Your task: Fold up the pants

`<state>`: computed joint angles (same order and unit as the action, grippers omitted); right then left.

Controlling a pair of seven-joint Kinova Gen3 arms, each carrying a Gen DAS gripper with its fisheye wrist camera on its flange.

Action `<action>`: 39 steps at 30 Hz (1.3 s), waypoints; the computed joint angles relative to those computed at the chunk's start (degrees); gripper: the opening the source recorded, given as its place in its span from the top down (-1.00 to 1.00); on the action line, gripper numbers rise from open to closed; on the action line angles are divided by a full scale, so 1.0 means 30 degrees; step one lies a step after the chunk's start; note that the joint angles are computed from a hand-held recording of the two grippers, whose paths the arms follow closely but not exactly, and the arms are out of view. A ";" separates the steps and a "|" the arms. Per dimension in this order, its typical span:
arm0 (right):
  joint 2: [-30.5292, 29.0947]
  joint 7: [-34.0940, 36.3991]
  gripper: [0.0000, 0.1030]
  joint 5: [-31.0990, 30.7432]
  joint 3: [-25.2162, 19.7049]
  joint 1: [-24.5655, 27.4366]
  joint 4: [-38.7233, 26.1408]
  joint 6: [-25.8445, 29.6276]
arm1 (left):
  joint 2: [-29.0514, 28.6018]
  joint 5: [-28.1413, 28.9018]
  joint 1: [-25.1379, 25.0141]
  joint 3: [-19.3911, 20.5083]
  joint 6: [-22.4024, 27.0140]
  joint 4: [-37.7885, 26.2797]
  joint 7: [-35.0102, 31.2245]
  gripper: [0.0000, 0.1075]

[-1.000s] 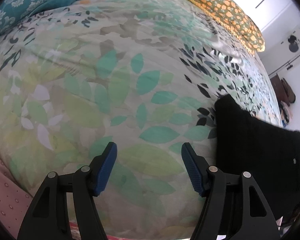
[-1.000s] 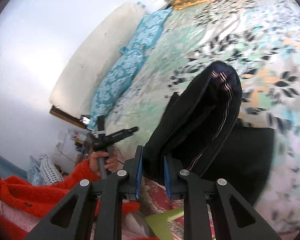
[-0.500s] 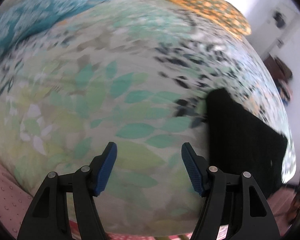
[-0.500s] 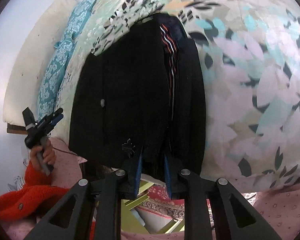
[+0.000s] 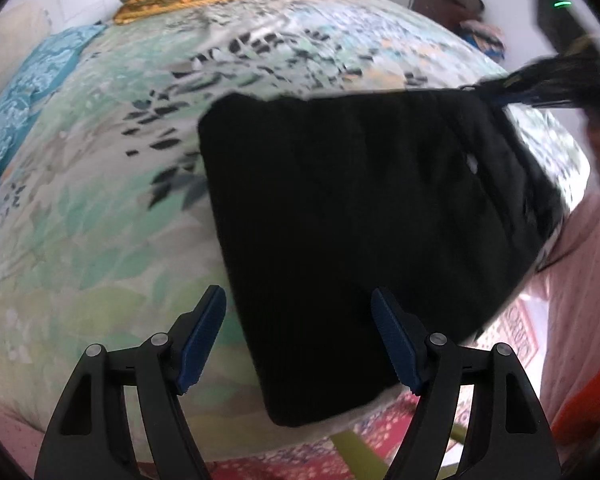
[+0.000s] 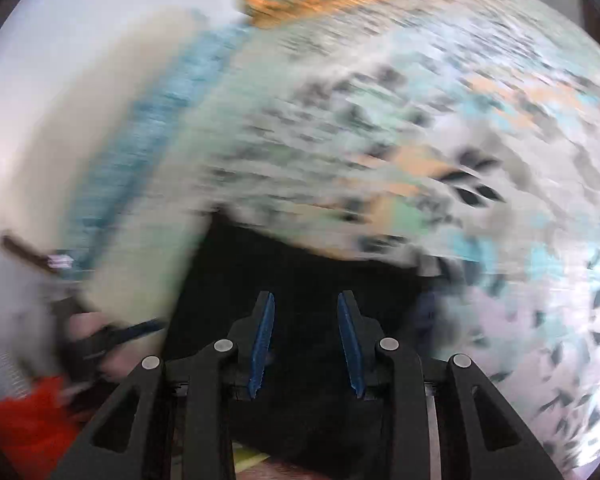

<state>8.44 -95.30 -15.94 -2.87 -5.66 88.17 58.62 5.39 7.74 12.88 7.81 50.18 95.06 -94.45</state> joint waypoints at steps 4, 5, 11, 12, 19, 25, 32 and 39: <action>-0.0613 -0.0798 0.75 -0.0487 -0.1099 0.1162 0.1304 -0.1758 | -0.0331 0.0503 0.0578 -0.0845 0.0133 0.0175 -0.0357 -0.45; -0.0988 -0.0761 0.73 -0.0496 -0.0843 0.0890 0.1423 -0.1770 | -0.0392 0.0594 0.1336 -0.1730 0.0205 0.0142 -0.0401 -0.45; -0.3426 0.0612 0.65 -0.1506 -0.0234 -0.0581 0.1620 0.1090 | -0.0631 0.1705 0.3774 -0.5006 0.0293 -0.0153 -0.0277 -0.46; -0.3726 0.0760 0.60 -0.1562 -0.0178 -0.1131 0.1858 0.1523 | -0.0542 0.1697 0.3856 -0.5103 0.0335 -0.0253 -0.0148 -0.49; -0.2508 -0.1780 0.54 0.0505 -0.1084 -0.2134 0.3688 0.2587 | 0.0256 -0.1731 0.4741 -0.4073 0.1340 -0.0764 0.2004 -0.57; -0.3008 -0.1542 -0.04 0.1330 -0.1271 -0.3231 0.2886 0.2813 | -0.0131 -0.2752 0.0877 0.0040 0.1664 -0.1041 0.3113 -0.58; -0.5752 0.0460 -0.67 -0.0420 0.0150 -0.2176 0.4118 -0.0696 | 0.0099 0.0155 -0.4878 0.2980 0.1218 -0.1354 0.2556 -0.79; -0.2640 0.3339 -0.87 -0.4346 0.0614 0.2844 0.4499 -0.0042 | 0.3701 0.5474 -0.7304 0.2747 0.3920 -0.2756 -0.0149 -0.79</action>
